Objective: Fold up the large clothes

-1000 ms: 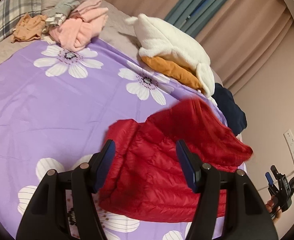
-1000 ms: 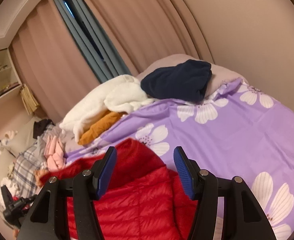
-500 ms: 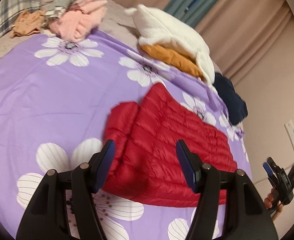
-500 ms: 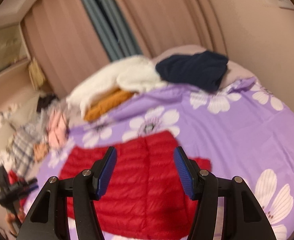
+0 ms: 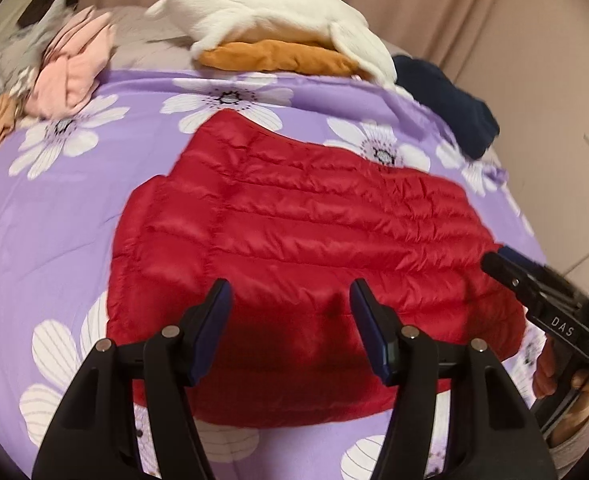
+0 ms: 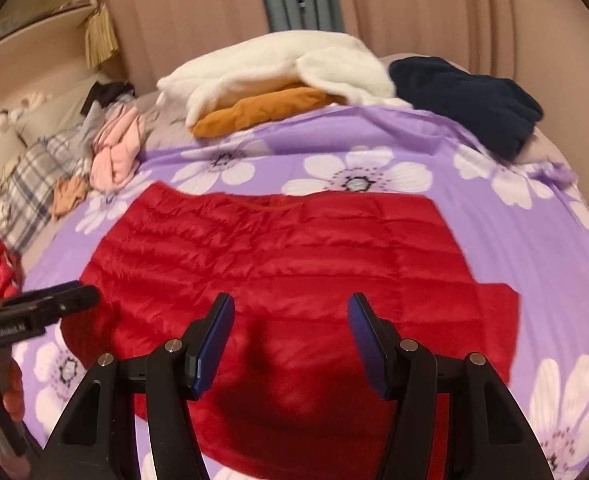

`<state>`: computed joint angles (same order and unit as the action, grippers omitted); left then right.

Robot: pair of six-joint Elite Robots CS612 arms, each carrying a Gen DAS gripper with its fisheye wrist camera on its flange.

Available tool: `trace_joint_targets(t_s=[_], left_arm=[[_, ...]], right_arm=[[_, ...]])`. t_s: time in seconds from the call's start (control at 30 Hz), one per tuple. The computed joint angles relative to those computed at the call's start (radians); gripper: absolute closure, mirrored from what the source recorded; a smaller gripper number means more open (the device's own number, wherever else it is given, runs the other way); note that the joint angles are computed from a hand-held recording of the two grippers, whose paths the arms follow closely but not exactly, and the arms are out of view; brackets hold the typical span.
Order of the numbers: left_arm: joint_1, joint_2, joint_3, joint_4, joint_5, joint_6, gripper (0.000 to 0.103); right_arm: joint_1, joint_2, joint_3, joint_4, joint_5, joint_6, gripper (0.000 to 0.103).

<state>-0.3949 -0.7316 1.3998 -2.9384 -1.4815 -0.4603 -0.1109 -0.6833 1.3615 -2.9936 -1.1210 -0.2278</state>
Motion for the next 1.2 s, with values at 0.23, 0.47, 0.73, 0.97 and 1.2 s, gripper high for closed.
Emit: trace_joint_targets(t_s=[0.23, 0.47, 0.73, 0.97, 1.2], left_arm=[[0.001, 0.041, -0.052, 0.088, -0.004, 0.015, 0.043], [0.007, 0.05, -0.059, 0.088, -0.028, 0.0, 0.042], [0.007, 0.053, -0.062, 0.087, -0.033, -0.005, 0.042], [0.009, 0.059, -0.072, 0.097, -0.042, -0.004, 0.042], [0.016, 0.066, -0.076, 0.097, -0.068, -0.011, 0.041]], right_arm=[[0.017, 0.034, -0.057, 0.107, -0.045, -0.017, 0.044], [0.023, 0.045, -0.069, 0.138, -0.061, -0.035, 0.044], [0.025, 0.049, -0.076, 0.144, -0.067, -0.04, 0.044], [0.025, 0.049, -0.078, 0.149, -0.068, -0.036, 0.043], [0.025, 0.05, -0.079, 0.154, -0.061, -0.031, 0.043]])
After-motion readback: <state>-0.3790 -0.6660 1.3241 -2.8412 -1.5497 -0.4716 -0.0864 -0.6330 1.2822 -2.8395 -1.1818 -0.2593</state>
